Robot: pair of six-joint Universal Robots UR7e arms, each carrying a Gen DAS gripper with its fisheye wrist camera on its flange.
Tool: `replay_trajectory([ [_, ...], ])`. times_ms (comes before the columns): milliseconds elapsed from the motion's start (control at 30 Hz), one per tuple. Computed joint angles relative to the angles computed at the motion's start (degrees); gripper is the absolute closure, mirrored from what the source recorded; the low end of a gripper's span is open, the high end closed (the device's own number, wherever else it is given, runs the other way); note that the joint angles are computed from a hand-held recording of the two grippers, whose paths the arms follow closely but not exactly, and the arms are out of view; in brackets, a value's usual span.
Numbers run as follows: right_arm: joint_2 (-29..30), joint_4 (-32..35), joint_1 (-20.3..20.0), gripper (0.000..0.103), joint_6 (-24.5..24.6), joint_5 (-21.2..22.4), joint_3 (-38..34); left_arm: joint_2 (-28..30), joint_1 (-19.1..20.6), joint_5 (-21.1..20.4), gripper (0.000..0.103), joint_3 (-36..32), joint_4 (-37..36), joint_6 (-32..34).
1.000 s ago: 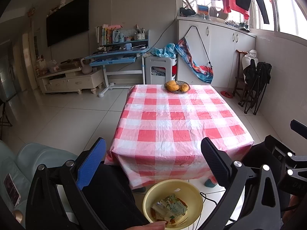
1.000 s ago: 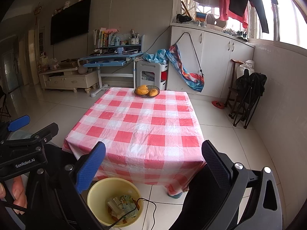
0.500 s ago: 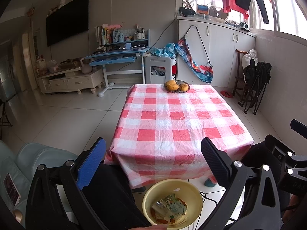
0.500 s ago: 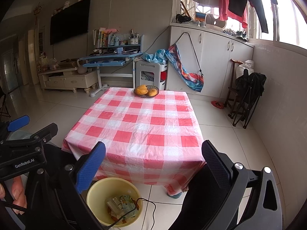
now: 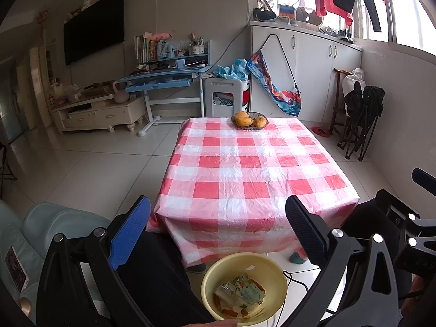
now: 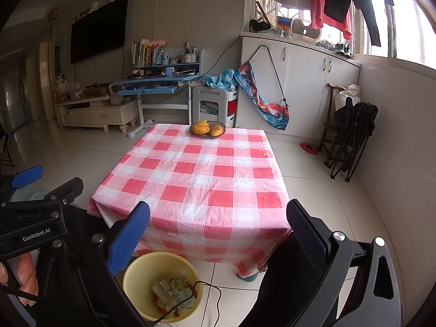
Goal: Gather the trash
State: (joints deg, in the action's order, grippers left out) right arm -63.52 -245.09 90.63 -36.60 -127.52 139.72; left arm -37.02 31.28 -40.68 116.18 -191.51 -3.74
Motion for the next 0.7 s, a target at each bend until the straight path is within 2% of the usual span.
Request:
replay_trajectory([
  [700,0.1,-0.1,0.0,0.007,-0.2,0.0,-0.1,-0.2,0.0,-0.1,0.007,-0.1,0.5,-0.1],
])
